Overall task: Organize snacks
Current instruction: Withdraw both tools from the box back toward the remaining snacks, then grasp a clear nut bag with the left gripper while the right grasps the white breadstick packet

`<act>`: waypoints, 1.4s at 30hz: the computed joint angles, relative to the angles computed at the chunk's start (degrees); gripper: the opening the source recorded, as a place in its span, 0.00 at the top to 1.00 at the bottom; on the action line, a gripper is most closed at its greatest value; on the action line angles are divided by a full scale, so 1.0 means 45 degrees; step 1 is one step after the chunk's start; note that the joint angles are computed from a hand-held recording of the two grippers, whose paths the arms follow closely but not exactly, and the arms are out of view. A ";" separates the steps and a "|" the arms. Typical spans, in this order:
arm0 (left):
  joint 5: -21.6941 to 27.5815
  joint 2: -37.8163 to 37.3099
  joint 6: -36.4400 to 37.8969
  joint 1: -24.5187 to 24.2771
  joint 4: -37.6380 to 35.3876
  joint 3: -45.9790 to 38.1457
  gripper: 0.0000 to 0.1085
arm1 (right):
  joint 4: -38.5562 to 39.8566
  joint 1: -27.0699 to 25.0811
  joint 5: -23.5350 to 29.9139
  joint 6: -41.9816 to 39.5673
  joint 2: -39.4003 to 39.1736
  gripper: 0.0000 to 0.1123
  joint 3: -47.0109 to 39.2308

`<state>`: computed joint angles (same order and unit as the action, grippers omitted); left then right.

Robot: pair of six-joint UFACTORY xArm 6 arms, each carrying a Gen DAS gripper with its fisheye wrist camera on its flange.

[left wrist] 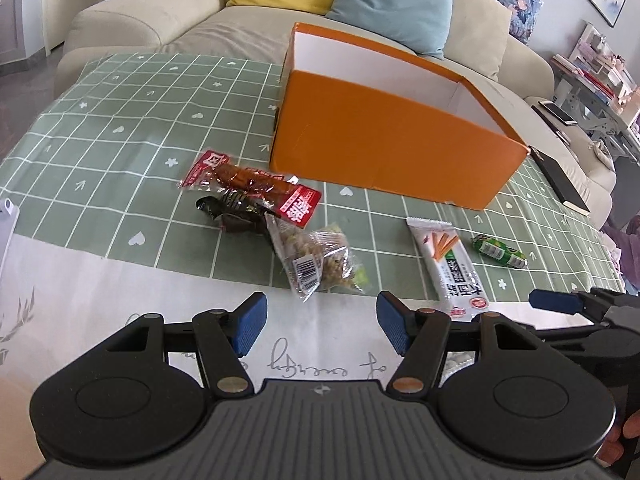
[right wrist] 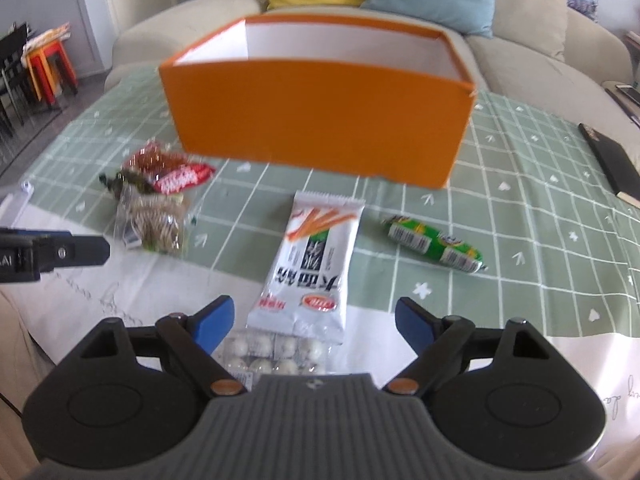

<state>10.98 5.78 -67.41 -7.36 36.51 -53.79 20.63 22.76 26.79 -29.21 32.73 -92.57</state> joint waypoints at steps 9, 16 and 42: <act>-0.0810 0.1104 -0.2361 0.0593 0.2017 -0.0790 0.30 | -0.0835 0.0113 0.0357 0.0828 0.0913 0.22 -0.1217; -0.1489 0.2241 -0.4093 0.1111 0.3460 -0.1672 0.30 | -0.1704 0.0115 0.1134 0.1979 0.2068 0.20 -0.3010; -0.2240 0.3380 -0.7630 0.1472 0.7814 -0.2837 0.36 | -0.3176 0.0332 0.3452 0.3575 0.4924 0.29 -0.7335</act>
<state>0.90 20.99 -101.75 -0.73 71.68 -66.55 6.34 24.26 42.32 -13.12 54.89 -125.58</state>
